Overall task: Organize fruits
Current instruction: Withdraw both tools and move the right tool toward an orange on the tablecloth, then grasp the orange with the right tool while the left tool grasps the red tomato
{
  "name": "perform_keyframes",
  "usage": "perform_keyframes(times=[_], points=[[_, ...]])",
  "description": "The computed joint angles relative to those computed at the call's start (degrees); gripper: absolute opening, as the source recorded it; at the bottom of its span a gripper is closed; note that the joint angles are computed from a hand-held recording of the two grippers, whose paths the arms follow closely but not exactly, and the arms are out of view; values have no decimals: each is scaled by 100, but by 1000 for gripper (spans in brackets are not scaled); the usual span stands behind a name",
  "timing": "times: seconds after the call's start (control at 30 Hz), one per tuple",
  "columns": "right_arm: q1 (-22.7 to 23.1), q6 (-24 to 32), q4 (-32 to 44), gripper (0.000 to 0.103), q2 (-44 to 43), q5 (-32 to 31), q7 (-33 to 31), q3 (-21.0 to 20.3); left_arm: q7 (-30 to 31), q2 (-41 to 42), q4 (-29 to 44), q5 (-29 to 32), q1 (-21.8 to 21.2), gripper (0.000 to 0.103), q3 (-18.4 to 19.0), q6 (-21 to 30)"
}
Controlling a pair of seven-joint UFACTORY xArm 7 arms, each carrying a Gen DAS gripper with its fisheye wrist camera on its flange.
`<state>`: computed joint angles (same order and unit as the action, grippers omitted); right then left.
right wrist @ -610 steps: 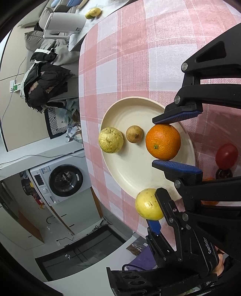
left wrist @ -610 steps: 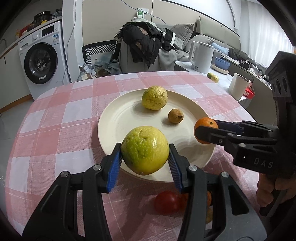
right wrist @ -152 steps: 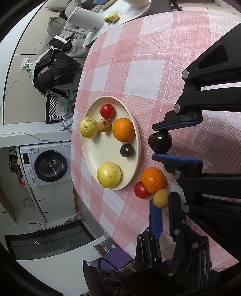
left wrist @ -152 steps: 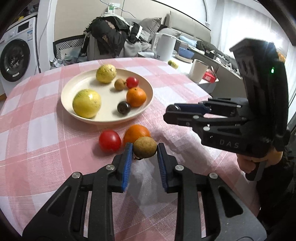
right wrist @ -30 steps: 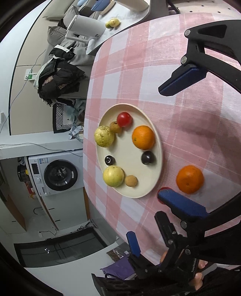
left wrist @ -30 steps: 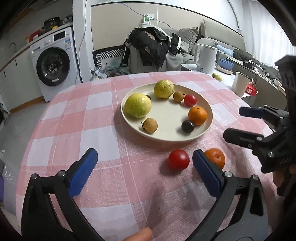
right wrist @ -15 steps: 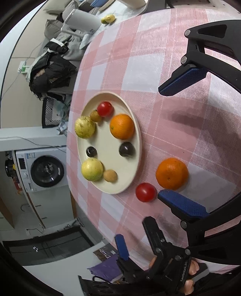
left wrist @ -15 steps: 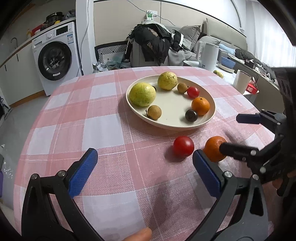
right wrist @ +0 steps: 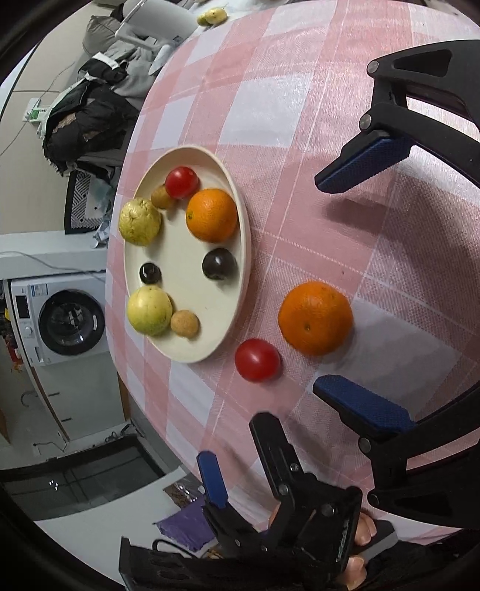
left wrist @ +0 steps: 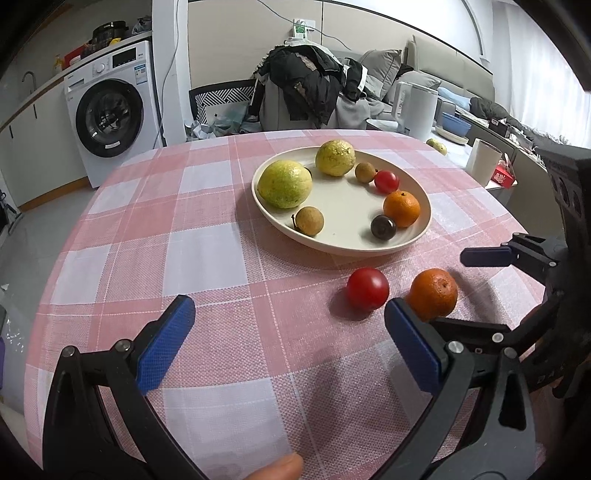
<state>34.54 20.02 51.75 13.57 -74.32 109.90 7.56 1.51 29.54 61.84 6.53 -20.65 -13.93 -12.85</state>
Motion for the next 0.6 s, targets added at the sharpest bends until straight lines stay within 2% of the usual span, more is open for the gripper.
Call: perform_keyframes(times=[0.1, 0.23, 0.4, 0.6], points=[[1, -123, 30, 92, 25, -178, 93, -13, -5, 9, 17, 0, -8, 102, 1, 28], [-10, -208, 68, 78, 92, -34, -102, -10, 3, 18, 33, 3, -7, 102, -15, 82], [29, -326, 127, 72, 145, -127, -107, -62, 26, 43, 63, 5, 7, 102, -37, 149], [77, -429, 168, 54, 182, -235, -67, -123, 52, 77, 91, 12, 52, 102, -91, 196]])
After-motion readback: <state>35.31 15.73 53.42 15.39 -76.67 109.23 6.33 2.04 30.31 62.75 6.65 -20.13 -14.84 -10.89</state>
